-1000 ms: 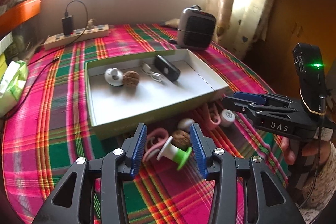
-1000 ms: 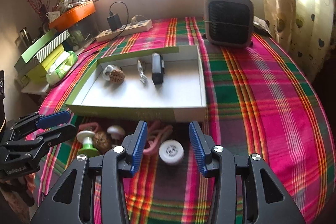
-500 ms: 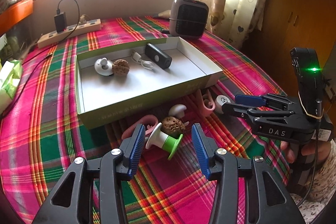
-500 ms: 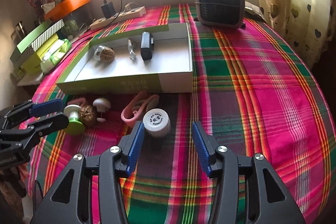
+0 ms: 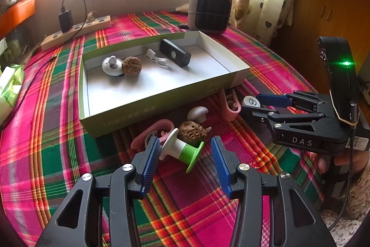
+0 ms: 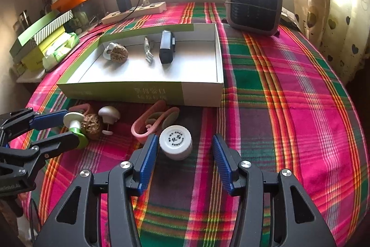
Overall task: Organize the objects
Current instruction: 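Move the right tool to the white round jar while the left tool approaches the green spool, then close the right tool on the white jar while the left tool grasps the green-and-white spool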
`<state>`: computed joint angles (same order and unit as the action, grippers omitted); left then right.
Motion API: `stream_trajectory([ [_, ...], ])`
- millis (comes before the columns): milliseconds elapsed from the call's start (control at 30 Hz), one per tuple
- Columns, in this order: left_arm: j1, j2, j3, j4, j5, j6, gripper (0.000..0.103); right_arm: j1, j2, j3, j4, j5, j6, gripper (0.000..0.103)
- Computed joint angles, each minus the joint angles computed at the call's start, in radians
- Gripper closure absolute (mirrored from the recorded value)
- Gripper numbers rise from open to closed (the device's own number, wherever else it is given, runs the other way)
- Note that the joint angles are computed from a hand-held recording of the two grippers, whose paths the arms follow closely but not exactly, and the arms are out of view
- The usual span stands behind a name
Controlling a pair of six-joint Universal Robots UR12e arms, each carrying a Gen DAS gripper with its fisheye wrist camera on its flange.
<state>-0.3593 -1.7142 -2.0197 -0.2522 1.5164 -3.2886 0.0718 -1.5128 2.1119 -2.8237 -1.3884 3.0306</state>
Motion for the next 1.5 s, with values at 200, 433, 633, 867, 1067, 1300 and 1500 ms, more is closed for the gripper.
stream_trajectory([
  [200, -0.007, -0.006, 0.006, -0.002, 0.023, 0.008, 0.058, 0.011, 0.006, -0.005, -0.002, -0.04, -0.028, 0.053],
  [433, -0.012, -0.011, 0.011, 0.0, 0.041, 0.014, 0.058, 0.02, 0.009, -0.007, -0.007, -0.069, -0.038, 0.053],
  [633, -0.016, -0.013, 0.012, 0.003, 0.057, 0.013, 0.063, 0.019, 0.008, -0.003, -0.014, -0.07, -0.038, 0.053],
  [867, -0.017, -0.013, 0.011, 0.004, 0.06, 0.016, 0.066, 0.017, 0.008, -0.001, -0.022, -0.064, -0.036, 0.066],
  [1067, -0.018, -0.013, 0.01, 0.007, 0.062, 0.014, 0.066, 0.017, 0.008, 0.001, -0.027, -0.061, -0.043, 0.074],
  [1300, -0.018, -0.013, 0.009, 0.007, 0.061, 0.013, 0.066, 0.015, 0.007, 0.003, -0.03, -0.054, -0.043, 0.074],
  [1500, -0.018, -0.013, 0.008, 0.01, 0.061, 0.015, 0.066, 0.015, 0.006, 0.003, -0.031, -0.054, -0.043, 0.074],
])
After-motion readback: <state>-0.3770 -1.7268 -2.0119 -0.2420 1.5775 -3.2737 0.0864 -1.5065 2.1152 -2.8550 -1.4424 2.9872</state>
